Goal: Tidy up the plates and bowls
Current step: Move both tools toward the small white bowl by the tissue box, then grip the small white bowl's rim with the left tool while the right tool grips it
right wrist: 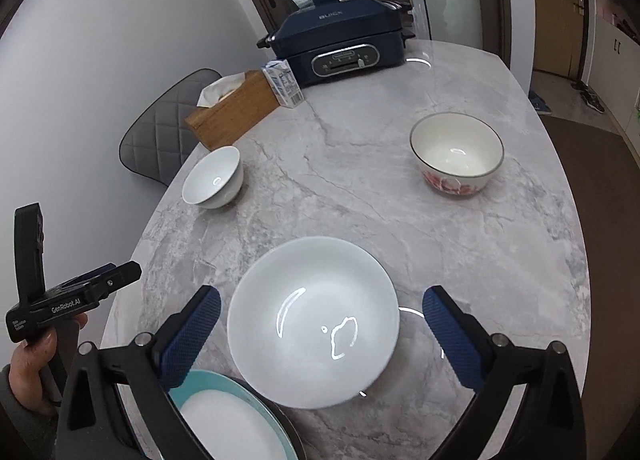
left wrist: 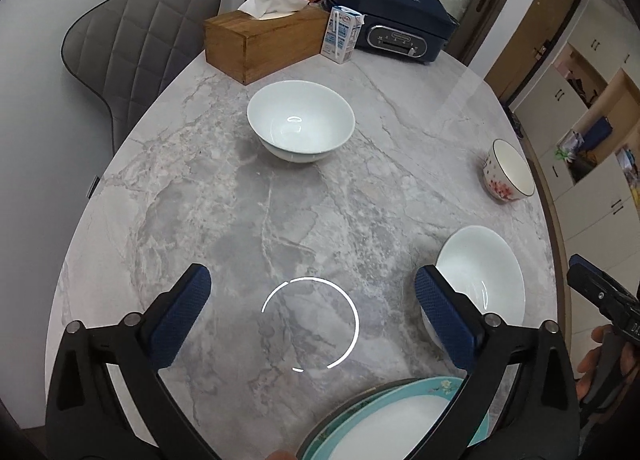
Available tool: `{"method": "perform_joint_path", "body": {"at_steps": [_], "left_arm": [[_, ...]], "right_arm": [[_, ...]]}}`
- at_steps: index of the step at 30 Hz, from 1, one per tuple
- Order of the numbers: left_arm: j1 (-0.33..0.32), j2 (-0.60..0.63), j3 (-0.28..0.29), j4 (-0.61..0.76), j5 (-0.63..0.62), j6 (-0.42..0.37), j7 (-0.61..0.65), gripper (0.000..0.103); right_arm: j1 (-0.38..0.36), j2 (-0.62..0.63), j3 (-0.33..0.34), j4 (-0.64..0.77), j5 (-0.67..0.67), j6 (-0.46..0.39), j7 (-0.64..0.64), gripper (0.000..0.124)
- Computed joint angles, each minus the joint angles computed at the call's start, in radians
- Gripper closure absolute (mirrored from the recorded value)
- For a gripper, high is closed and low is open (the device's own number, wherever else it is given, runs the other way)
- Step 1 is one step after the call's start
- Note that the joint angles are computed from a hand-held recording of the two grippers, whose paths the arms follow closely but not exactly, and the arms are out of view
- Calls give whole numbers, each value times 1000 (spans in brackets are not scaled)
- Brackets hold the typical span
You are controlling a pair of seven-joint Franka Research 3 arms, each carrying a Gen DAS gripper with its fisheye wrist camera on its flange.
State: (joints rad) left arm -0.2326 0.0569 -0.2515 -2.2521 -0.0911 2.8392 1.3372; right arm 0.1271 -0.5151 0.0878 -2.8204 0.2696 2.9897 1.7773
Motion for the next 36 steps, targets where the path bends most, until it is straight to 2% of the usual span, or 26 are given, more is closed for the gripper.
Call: {"method": "perform_joint_path", "body": {"at_steps": [2,4,6,9,16,23,26,32,35,36], "left_arm": [[14,48,12,63,12,-31,15,0],[43,100,4,128,-26,-51,64,0],[70,147,-3,184,-44,-54,99,0],[99,204,-11,259,-39,-61,135,0],[137,341,-18,435,6,-100,139,0],[133,478,-12,605,63,-151,125,0],[107,535,13,676,111,-185,95,1],[95,629,14,783,147,-247,93,2],[93,662,16,823,154,-265,89,2],[94,671,14,834,152,-272,87,5]], "right_arm": [[-33,47,38,52,-30,-5,20,21],[-50,106,57,121,-58,-39,44,21],[-25,180,35,198,-59,-58,40,21],[-25,288,39,310,-99,-67,75,21],[32,496,-2,535,-177,-79,148,21],[83,675,-57,749,-161,-175,101,21],[76,752,-56,834,-95,-228,41,28],[72,886,-57,976,-22,-334,-20,43],[74,922,-57,1012,-2,-365,-36,43],[72,932,-55,1021,9,-371,-43,44]]}}
